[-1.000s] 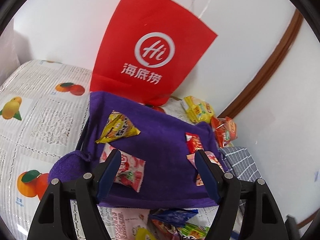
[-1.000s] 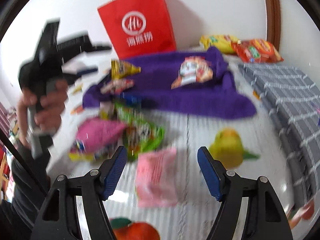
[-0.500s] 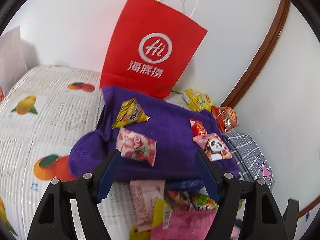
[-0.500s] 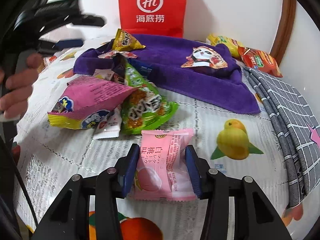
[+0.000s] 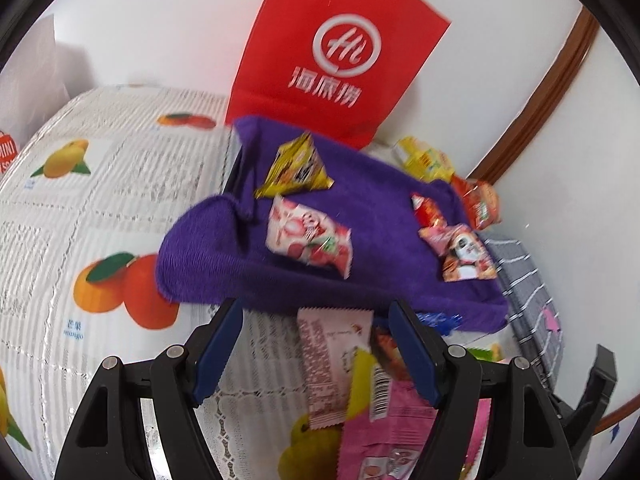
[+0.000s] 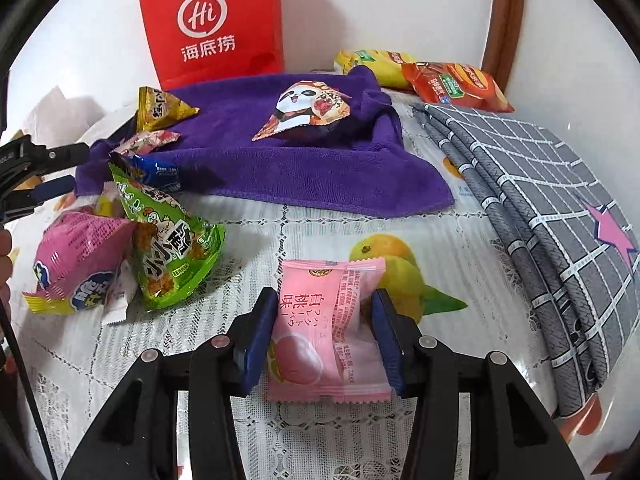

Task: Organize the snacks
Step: 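Grasp the pink peach candy packet from the bed with the right tool, then grasp the white printed sachet from the pile with the left tool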

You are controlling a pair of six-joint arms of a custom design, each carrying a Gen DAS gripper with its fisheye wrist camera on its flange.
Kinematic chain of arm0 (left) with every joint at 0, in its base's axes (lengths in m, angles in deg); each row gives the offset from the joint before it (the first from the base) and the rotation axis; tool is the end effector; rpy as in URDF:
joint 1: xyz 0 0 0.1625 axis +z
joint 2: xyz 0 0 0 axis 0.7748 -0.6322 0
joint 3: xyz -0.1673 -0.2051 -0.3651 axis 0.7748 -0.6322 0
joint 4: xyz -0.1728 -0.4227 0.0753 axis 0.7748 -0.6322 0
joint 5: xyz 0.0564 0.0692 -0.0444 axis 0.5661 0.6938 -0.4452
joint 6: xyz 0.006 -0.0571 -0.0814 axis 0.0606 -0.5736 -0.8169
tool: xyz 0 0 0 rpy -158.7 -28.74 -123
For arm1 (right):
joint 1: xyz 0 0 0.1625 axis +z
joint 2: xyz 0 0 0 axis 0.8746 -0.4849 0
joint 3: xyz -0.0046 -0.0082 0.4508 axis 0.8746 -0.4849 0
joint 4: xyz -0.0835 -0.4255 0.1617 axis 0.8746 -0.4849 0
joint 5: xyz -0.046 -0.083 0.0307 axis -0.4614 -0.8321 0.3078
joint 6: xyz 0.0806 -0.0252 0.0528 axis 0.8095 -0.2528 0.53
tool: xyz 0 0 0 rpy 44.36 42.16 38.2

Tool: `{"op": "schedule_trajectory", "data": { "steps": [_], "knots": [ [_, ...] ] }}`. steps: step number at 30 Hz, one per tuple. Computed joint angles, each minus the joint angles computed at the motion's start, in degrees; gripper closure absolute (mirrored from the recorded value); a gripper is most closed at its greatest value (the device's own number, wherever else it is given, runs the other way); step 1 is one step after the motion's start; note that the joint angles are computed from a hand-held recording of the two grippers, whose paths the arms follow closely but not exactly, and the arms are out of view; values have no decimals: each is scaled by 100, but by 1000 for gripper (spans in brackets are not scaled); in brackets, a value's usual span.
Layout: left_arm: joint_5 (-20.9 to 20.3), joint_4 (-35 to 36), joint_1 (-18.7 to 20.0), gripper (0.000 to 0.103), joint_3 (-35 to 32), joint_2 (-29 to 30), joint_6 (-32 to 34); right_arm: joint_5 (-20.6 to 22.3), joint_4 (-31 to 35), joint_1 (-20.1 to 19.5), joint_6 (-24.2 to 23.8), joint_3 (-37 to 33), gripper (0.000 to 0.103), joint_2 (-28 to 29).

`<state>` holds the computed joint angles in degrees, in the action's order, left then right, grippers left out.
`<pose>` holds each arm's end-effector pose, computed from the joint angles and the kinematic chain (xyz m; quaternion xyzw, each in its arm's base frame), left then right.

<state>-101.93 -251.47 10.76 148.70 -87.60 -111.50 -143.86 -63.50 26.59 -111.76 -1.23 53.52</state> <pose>-0.1778 -0.7770 0.0785 -0.1358 0.8470 -0.4502 0.2479 0.0620 -0.8845 0.1623 0.3661 -0.8811 0.1415 0.2638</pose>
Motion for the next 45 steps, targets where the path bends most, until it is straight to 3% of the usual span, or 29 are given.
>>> {"op": "schedule_trajectory", "data": {
  "steps": [5,10,18,23,25,28,34,38,45],
  "knots": [
    [83,597,4,30,-106,24,-202,-11,9,9,6,13,55,-8],
    [316,2016,66,31,-382,62,-1006,1,31,4,5,-1,54,3],
    [91,1698,80,32,-494,185,-601,-1,34,5,7,-2,54,3],
    [361,2148,20,42,-810,404,-372,12,65,5,16,-5,53,0],
    [390,2088,0,55,-835,446,-208,21,89,6,28,-19,52,8],
    [262,1950,12,56,-766,392,-159,42,120,1,65,-17,52,1],
    [206,1436,31,56,-320,74,-471,60,161,-2,82,-35,51,7],
    [391,1151,12,56,-32,-102,-689,61,185,3,80,-47,50,15],
    [503,2034,30,56,90,-279,-1387,55,175,8,91,-37,50,15]
  ]
}}
